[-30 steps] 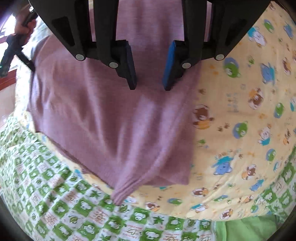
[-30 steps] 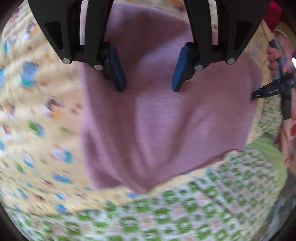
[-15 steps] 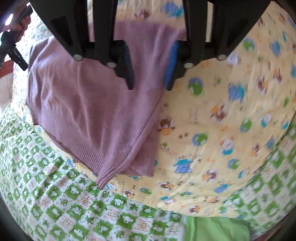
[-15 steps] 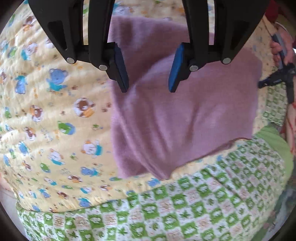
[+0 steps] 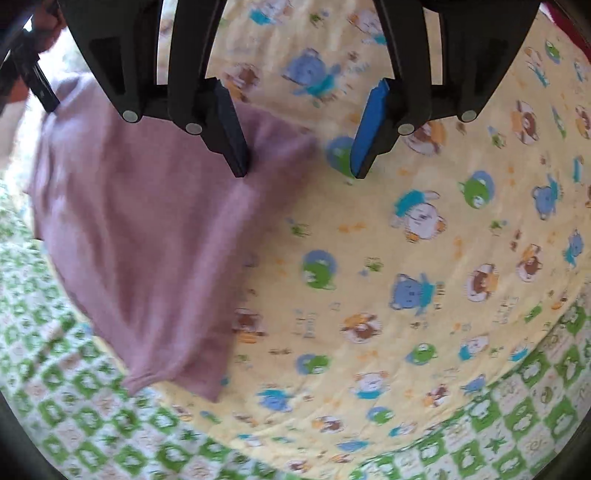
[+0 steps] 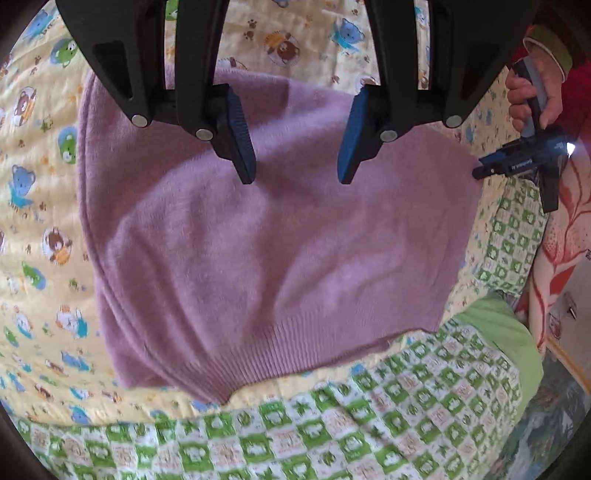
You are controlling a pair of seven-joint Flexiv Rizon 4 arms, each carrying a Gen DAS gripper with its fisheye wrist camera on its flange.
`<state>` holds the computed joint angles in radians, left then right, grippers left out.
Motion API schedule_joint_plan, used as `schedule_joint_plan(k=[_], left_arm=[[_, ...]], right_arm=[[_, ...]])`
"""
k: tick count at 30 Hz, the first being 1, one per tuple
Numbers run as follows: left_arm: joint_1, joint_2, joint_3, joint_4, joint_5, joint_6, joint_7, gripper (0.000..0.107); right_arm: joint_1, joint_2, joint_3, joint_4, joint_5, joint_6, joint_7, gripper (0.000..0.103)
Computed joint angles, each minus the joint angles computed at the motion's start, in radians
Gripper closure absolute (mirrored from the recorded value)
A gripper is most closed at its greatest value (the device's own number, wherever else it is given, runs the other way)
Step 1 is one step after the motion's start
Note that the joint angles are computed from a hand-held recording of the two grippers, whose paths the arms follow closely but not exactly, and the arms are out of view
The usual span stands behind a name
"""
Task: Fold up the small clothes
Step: 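Grasp the edge of the folded lilac sweater with the left gripper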
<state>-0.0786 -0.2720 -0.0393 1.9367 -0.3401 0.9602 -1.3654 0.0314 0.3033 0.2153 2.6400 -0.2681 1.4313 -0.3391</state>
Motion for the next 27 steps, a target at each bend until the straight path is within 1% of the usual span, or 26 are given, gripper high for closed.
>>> schedule_joint_plan(k=[1, 2, 3, 4, 5, 7, 8, 9, 11, 12, 14, 16, 17, 18, 20, 23, 27], left_arm=[[-0.001, -0.009, 0.004, -0.007, 0.009, -0.001, -0.009, 0.048], [0.005, -0.014, 0.002, -0.007, 0.0, -0.004, -0.004, 0.048], [0.009, -0.015, -0.001, -0.006, -0.008, -0.004, 0.002, 0.047], [0.011, -0.013, -0.001, -0.002, -0.012, -0.004, 0.007, 0.047], [0.012, -0.008, 0.0, 0.0, -0.011, -0.007, 0.01, 0.047], [0.014, 0.009, 0.005, 0.009, -0.012, -0.022, 0.007, 0.047], [0.016, 0.011, 0.004, 0.006, -0.017, -0.032, 0.008, 0.047], [0.02, 0.025, 0.005, 0.015, -0.029, -0.048, 0.012, 0.049], [0.031, 0.061, 0.003, 0.051, -0.079, -0.078, 0.033, 0.049], [0.033, 0.079, 0.004, 0.073, -0.108, -0.091, 0.04, 0.048], [0.032, 0.108, 0.01, 0.111, -0.147, -0.115, 0.032, 0.048], [0.03, 0.128, 0.01, 0.153, -0.214, -0.123, 0.033, 0.047], [0.025, 0.131, 0.009, 0.166, -0.236, -0.113, 0.034, 0.045], [0.02, 0.135, 0.008, 0.178, -0.253, -0.103, 0.034, 0.041], [0.009, 0.138, -0.001, 0.198, -0.312, -0.068, 0.055, 0.038], [-0.003, 0.12, -0.02, 0.204, -0.423, -0.035, 0.088, 0.038], [-0.018, 0.097, -0.027, 0.201, -0.466, 0.025, 0.069, 0.039]], right_arm=[[0.013, 0.016, -0.005, -0.001, 0.015, -0.073, -0.006, 0.056], [0.021, 0.038, -0.004, -0.008, 0.025, -0.182, -0.003, 0.056], [0.011, 0.057, 0.005, 0.0, 0.033, -0.247, 0.002, 0.056], [0.006, 0.079, 0.0, 0.019, 0.026, -0.248, 0.017, 0.058], [-0.009, 0.102, 0.006, 0.037, 0.014, -0.246, 0.031, 0.059], [-0.017, 0.141, 0.022, 0.018, -0.012, -0.382, 0.036, 0.059], [-0.015, 0.152, 0.024, 0.011, -0.018, -0.415, 0.037, 0.059], [-0.003, 0.165, 0.014, 0.016, -0.003, -0.395, 0.036, 0.056], [0.026, 0.177, -0.012, 0.034, 0.05, -0.312, 0.019, 0.056], [0.032, 0.178, -0.012, 0.027, 0.064, -0.306, 0.02, 0.056], [0.016, 0.175, 0.003, 0.022, 0.044, -0.283, 0.031, 0.056], [0.001, 0.161, 0.018, 0.014, 0.017, -0.243, 0.053, 0.055], [-0.002, 0.152, 0.02, 0.011, 0.009, -0.225, 0.059, 0.055], [-0.002, 0.136, 0.021, 0.003, -0.001, -0.202, 0.064, 0.055], [-0.001, 0.103, 0.016, -0.012, -0.017, -0.17, 0.057, 0.055], [0.011, 0.05, 0.007, -0.04, -0.026, -0.125, 0.045, 0.055], [0.03, 0.015, 0.0, -0.063, -0.017, -0.105, 0.033, 0.054]])
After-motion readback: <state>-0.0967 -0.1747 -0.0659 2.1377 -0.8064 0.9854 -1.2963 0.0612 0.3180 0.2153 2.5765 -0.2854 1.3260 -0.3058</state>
